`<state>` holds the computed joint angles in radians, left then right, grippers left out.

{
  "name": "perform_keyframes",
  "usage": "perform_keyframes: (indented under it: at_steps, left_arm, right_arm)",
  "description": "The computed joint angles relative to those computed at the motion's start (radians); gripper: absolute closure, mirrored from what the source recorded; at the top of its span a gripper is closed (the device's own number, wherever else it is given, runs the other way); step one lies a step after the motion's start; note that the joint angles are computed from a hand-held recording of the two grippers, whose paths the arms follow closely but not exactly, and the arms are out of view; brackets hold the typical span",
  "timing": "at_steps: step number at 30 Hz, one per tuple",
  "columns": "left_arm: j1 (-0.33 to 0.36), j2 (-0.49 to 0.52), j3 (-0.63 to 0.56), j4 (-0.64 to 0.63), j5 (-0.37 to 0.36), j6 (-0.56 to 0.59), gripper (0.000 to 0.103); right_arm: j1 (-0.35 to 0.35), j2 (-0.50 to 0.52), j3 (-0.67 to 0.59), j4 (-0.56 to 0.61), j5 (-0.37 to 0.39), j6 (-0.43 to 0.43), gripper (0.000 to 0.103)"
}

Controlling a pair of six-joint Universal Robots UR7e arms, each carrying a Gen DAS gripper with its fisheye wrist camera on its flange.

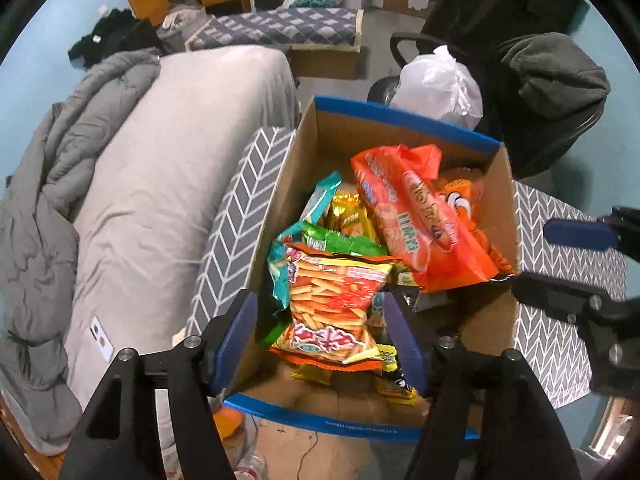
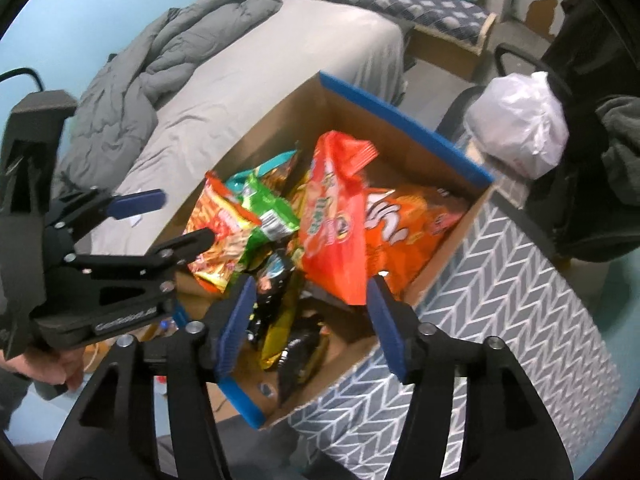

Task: Organize snacks
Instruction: 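Withdraw both open tools up from the box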

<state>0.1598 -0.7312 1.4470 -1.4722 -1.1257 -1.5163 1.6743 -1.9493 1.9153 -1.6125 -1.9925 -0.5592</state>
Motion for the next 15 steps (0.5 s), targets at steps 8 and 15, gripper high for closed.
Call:
perform_keyframes:
  at_steps: [8, 15]
  left_arm:
    - [-0.030, 0.034, -0.109, 0.073, 0.027, -0.010, 0.029]
    - [-0.044, 0.053, -0.182, 0.108, 0.055, -0.031, 0.029]
  right_arm:
    - [0.037, 0.003, -0.065, -0.006, -0.034, 0.023, 0.036]
    - [0.056, 0.001, -0.120, -0.003, -0.054, 0.049, 0.033]
